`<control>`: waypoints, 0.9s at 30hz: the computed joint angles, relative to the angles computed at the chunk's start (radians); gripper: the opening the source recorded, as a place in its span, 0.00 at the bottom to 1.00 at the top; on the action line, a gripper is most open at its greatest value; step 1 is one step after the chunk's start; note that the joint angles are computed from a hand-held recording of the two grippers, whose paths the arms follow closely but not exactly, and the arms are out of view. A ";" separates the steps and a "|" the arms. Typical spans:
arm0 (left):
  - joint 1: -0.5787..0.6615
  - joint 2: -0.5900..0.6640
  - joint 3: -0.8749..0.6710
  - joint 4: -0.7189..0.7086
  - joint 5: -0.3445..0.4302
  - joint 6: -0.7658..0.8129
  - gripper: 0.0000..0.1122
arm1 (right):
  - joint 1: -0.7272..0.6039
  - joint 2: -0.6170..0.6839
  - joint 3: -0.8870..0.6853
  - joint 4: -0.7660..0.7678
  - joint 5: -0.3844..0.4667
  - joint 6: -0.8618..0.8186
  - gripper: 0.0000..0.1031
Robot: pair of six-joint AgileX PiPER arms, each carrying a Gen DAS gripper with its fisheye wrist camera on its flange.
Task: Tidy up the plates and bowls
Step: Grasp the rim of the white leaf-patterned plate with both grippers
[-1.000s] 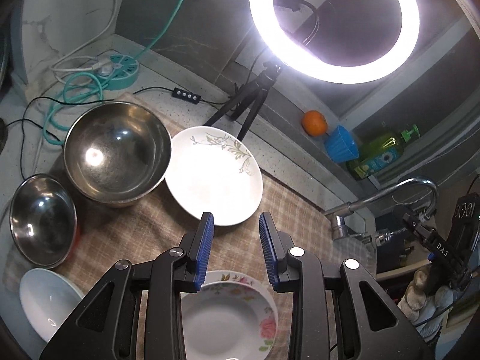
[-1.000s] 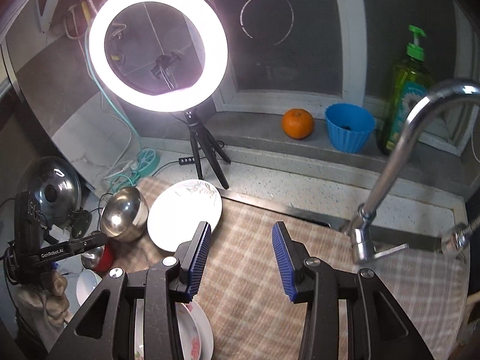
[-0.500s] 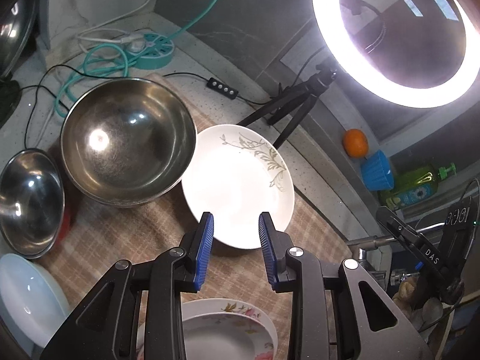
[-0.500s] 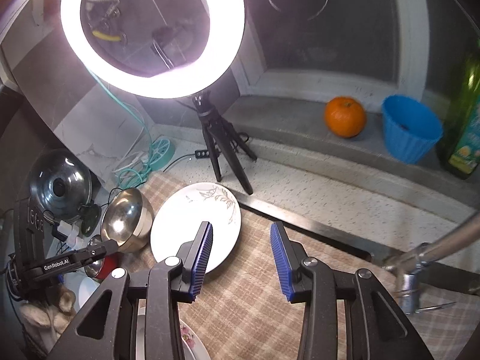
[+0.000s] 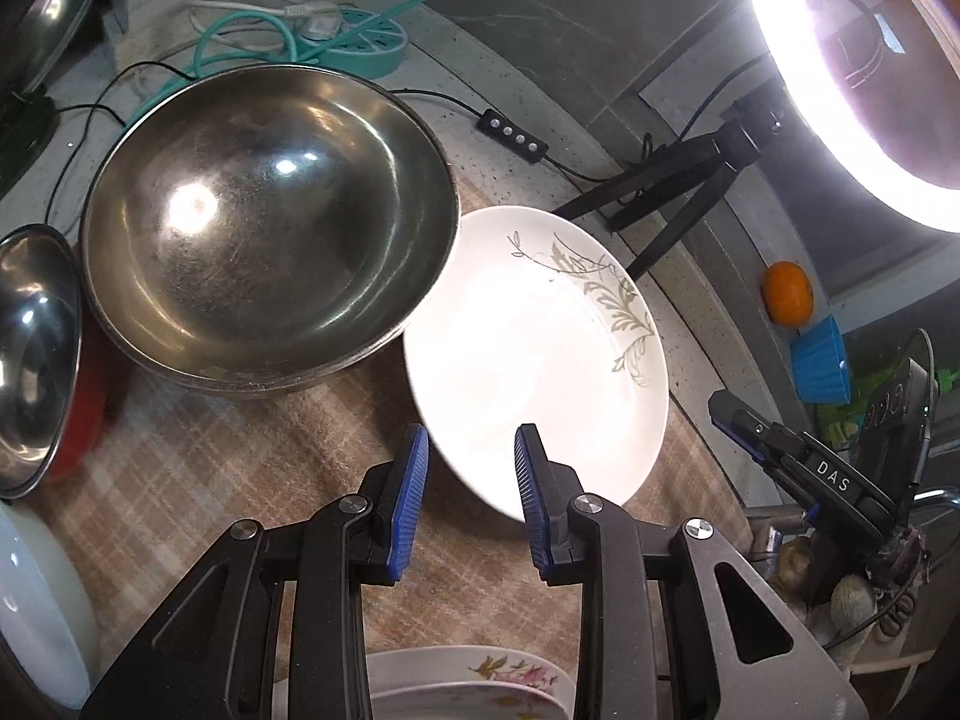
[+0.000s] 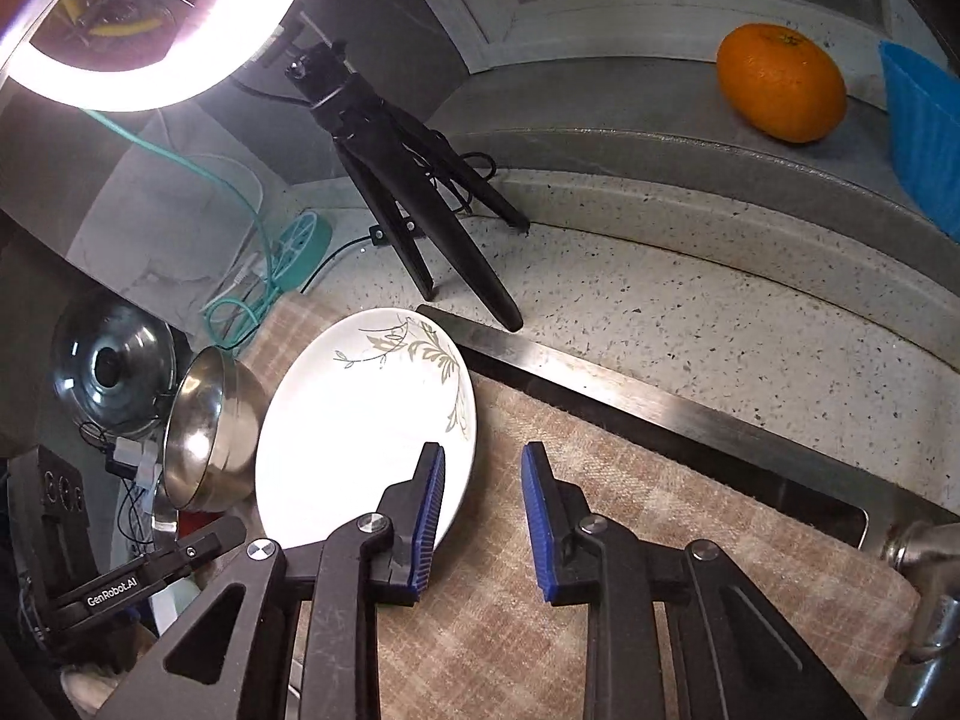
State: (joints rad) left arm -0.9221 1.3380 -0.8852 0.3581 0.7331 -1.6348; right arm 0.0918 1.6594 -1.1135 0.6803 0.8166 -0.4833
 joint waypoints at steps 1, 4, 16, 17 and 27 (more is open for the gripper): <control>0.007 -0.001 0.007 -0.003 -0.005 -0.001 0.24 | -0.001 0.014 -0.007 0.005 -0.001 -0.006 0.23; 0.030 0.001 0.023 -0.017 -0.019 0.012 0.24 | -0.004 0.061 -0.032 0.034 0.010 -0.019 0.22; 0.098 0.024 0.043 -0.067 -0.068 0.106 0.23 | 0.037 0.146 -0.097 0.039 0.019 -0.021 0.18; 0.101 0.026 0.044 -0.067 -0.069 0.108 0.23 | 0.039 0.150 -0.101 0.039 0.019 -0.021 0.18; 0.145 0.064 0.020 -0.100 -0.087 0.181 0.15 | 0.054 0.183 -0.130 0.035 0.015 -0.007 0.11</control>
State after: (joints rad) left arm -0.7769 1.4020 -0.8650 0.2577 0.6462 -1.4534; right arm 0.1460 1.8428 -1.2437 0.7149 0.8318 -0.4904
